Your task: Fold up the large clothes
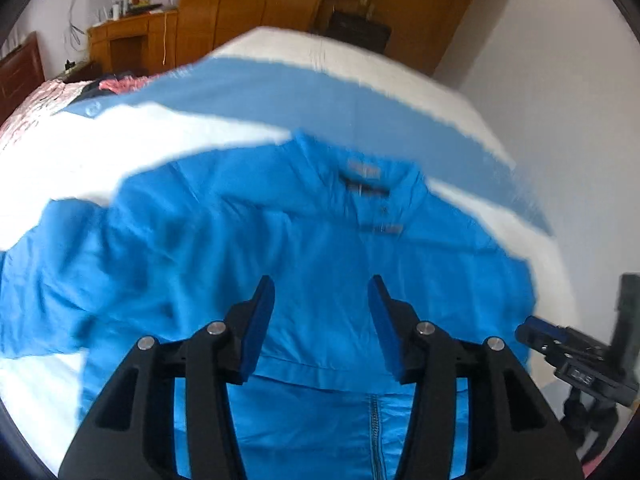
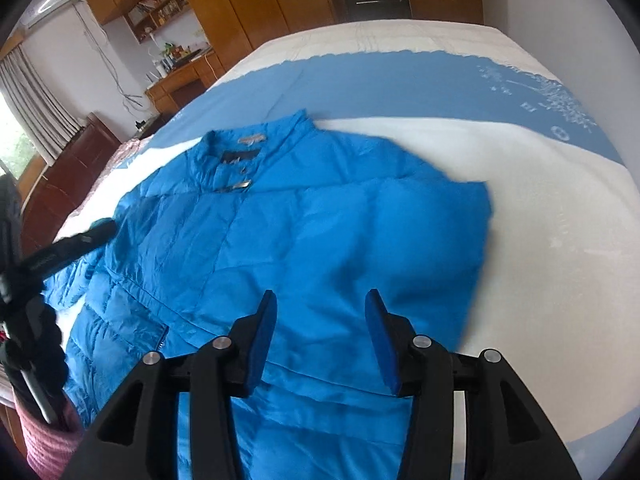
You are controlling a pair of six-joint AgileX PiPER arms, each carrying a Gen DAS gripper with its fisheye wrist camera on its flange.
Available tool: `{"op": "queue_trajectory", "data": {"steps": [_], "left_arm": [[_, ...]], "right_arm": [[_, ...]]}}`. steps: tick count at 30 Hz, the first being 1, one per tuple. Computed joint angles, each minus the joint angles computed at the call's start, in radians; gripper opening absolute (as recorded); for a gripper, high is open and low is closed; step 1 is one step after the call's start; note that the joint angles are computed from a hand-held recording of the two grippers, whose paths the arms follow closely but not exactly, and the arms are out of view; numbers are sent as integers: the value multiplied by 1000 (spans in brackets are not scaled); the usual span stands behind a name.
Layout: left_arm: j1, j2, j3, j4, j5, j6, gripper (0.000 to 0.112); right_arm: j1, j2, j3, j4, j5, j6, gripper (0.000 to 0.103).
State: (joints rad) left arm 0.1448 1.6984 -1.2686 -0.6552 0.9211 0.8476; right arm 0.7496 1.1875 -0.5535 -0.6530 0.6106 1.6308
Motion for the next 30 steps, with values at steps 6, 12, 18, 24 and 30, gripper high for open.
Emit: {"op": "queue_trajectory", "data": {"steps": [6,12,18,24,30], "left_arm": [[-49,90,88,40,-140,67,49],[-83,74,125,58,-214,65,48],[-67,28,31,65,-133,-24,56],[-154,149,-94,222,-156,-192,56],[-158,188,-72,204,-222,-123,59]], "right_arm": [[17,163,16,-105,-104,128,47],[90,228,-17,-179,-21,236,46],[0,103,-62,-87,8,74,46],[-203,217,-138,25,-67,-128,46],[-287,280,-88,45,-227,-162,44]]}}
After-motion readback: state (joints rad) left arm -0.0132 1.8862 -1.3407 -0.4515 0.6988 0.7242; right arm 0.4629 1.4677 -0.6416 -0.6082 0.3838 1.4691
